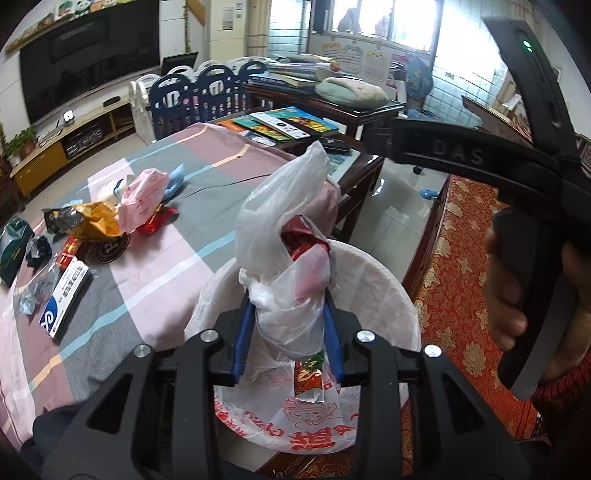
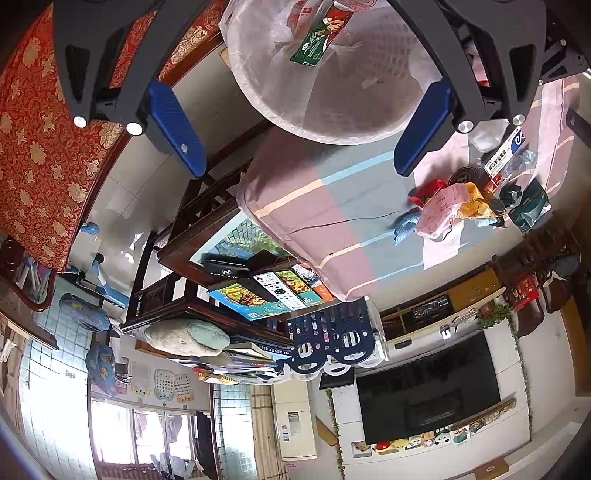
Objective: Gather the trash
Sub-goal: 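Lower the white plastic bag into the basket and open the left tool, then grasp the white-and-blue ointment box with the left tool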
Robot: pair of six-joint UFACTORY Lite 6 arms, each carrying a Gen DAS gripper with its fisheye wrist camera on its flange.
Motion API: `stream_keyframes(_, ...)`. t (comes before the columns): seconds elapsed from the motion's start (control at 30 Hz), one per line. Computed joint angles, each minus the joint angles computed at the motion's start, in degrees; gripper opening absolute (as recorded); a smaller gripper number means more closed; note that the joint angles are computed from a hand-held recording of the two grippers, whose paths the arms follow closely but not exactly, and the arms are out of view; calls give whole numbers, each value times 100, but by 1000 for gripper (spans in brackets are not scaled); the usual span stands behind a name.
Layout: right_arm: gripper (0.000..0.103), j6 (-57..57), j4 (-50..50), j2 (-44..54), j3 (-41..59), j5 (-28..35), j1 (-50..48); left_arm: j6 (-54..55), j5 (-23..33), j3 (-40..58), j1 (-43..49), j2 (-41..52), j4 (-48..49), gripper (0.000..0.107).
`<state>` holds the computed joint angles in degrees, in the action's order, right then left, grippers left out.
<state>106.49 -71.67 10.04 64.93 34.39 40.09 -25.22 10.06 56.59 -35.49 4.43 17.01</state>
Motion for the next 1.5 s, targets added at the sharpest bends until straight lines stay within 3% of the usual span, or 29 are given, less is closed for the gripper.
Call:
stream_keyframes(0.07,100,-17,-4,11,28,58,27,-274,-58,-43,-61,-45,331,53)
stream_keyframes(0.17,100,-100,3,31,87,150,69,-448,-83,-63,-76,-90,522,62)
stream_keyframes(0.3,100,-194,82,98,170,124,74,98,-72,-57,70,-92,-56,66)
stream_keyframes(0.43,100,-293,180,192,243,45,40,-284,-90,-117,210,-99,240,67)
stream_keyframes(0.57,99,-498,360,328,370,-46,14,-1970,30,-151,711,-60,2141,67)
stream_keyframes(0.63,99,-648,456,425,462,-96,-2,-2169,-127,-126,1358,119,2426,67)
stream_keyframes(0.73,99,-935,664,711,706,-140,1,-1054,-302,379,2646,864,1549,67)
stream_keyframes(0.87,99,-1308,1009,1179,1086,-255,13,1345,140,2178,3952,2679,-570,68)
stream_keyframes(1.0,99,-1874,1600,1792,1670,-394,-12,3627,1588,4547,4607,4457,-2615,78)
stream_keyframes(1.07,99,-2093,1835,2005,1913,-421,-11,3956,2067,5462,4651,5104,-2687,88)
stream_keyframes(1.17,99,-2449,2152,2318,2305,-401,29,3561,2438,6519,4391,5914,-1591,88)
stream_keyframes(1.23,99,-2639,2280,2503,2557,-317,88,3808,2689,6997,4342,6259,-1637,87)
stream_keyframes(1.37,99,-2882,2500,2715,2839,-281,126,4342,3179,7659,4457,6677,-2461,54)
stream_keyframes(1.5,99,-3082,2671,2902,3120,-252,177,4337,2965,7055,4539,6259,-2816,48)
